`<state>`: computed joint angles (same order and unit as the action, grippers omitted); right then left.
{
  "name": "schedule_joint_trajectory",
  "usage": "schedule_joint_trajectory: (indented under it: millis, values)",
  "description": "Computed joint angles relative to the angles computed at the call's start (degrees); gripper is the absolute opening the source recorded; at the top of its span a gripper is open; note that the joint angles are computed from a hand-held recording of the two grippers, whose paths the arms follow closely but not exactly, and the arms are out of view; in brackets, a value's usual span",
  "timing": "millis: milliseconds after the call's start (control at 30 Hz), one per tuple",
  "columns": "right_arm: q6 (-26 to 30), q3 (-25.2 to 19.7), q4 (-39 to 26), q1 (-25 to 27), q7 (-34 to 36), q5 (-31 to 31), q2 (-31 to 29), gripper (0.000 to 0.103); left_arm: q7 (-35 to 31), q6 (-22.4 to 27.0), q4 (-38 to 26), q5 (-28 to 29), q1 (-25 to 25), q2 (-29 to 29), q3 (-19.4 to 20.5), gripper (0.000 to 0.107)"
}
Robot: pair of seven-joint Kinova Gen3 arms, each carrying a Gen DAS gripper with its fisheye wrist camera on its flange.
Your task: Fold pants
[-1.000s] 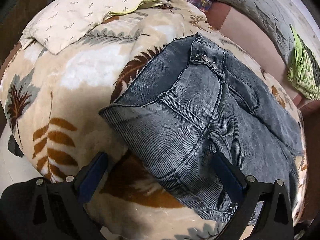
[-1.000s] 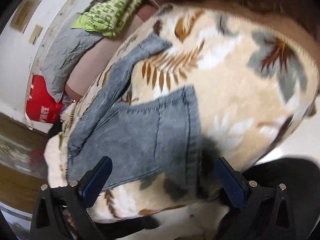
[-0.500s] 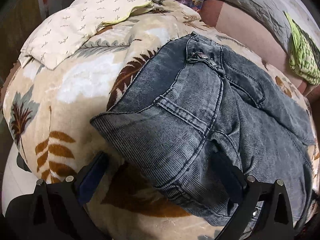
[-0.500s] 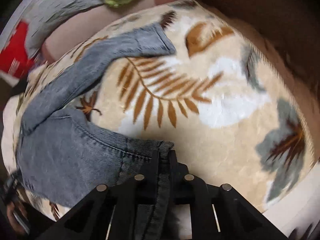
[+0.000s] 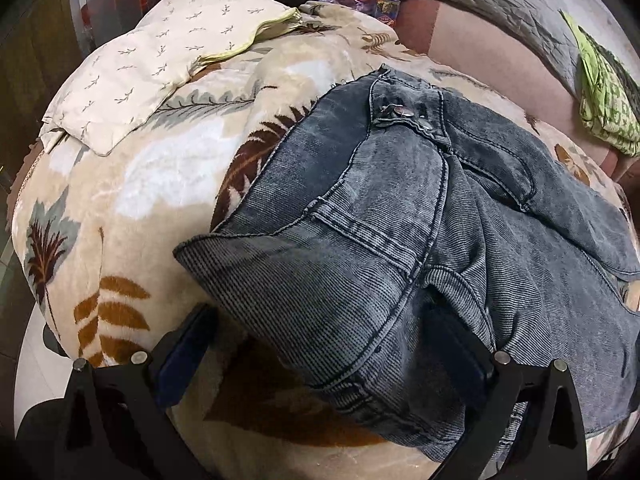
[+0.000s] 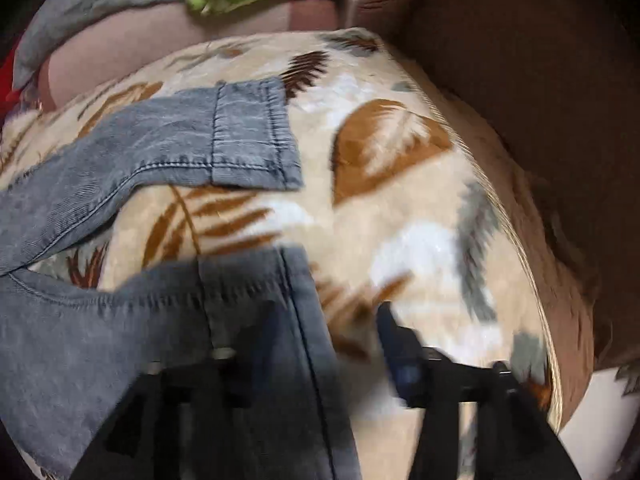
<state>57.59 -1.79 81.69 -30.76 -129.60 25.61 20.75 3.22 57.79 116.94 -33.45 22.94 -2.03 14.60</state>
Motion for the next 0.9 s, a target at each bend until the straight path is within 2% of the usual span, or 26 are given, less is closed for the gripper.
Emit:
schedule_joint_trajectory:
  millis: [67,133,167,233,333,400,467,533,633,700,767,833,900]
  values:
    - [-1.6,0.8,4.2,-1.6,-3.5,0.6,-4.5,0.062,0.3,0.3,-0.1,-0.2,0.1,0.1,0.1,0.103]
    - [-3.9,-0.2,7.9,-1.3,-4.0,-1.3,-9.8,0.063,1.1,0.3,-0.1,-0.4,0.2,0.0,0.2,0.103]
    - [-6.1,-2.0,10.0,0.4,-3.0,-3.6,-12.5,0.064,1.5,0.3,-0.1,-0.4,0.3,-0.2,0.2,0.103]
    - [-10.2,-7.3,13.7,5.7,-0.1,-8.2,-15.5,0.072,1.8,-0.1,0.2,-0.1,0.2,-0.7,0.1,0.103]
    - [-10.0,-13.9,16.6,13.7,2.0,-15.2,-12.1,0.072,2.4,-0.3,0.6,0.0,-0.1,-1.6,0.5,0.103]
    - [-9.5,-14.7,15.6,15.8,5.0,-17.9,-10.9,0.07,2.3,0.9,0.0,0.1,0.2,-1.8,0.9,0.103]
    - [-7.7,-13.3,13.8,13.7,4.8,-17.2,-11.6,0.07,3.8,3.9,-1.2,-2.0,0.7,-2.3,2.7,0.103]
    - [-8.5,-10.8,13.0,10.6,5.2,-17.0,-13.4,0.07,4.5,5.4,-2.2,-4.0,1.5,-3.0,3.9,0.103]
    - [-11.5,-12.3,13.4,11.7,7.0,-18.7,-14.9,0.075,4.0,7.7,-4.4,-6.8,2.4,-2.4,6.0,0.103]
    - [-12.4,-13.5,13.9,13.4,9.3,-21.4,-13.3,0.079,1.6,6.0,-4.9,-5.3,2.7,-1.6,4.5,0.103]
    - [-11.2,-12.2,14.6,13.3,8.6,-23.3,-9.7,0.079,-3.1,4.4,-5.2,-0.9,1.3,1.9,3.1,0.103]
    - [-11.4,-12.9,14.9,14.3,8.5,-23.6,-8.6,0.079,-6.6,2.3,-4.5,1.7,2.0,3.2,0.3,0.103]
    - [-10.2,-12.7,13.9,14.0,9.5,-23.9,-9.0,0.079,-7.2,3.9,-5.6,2.7,2.3,2.3,-0.2,0.103]
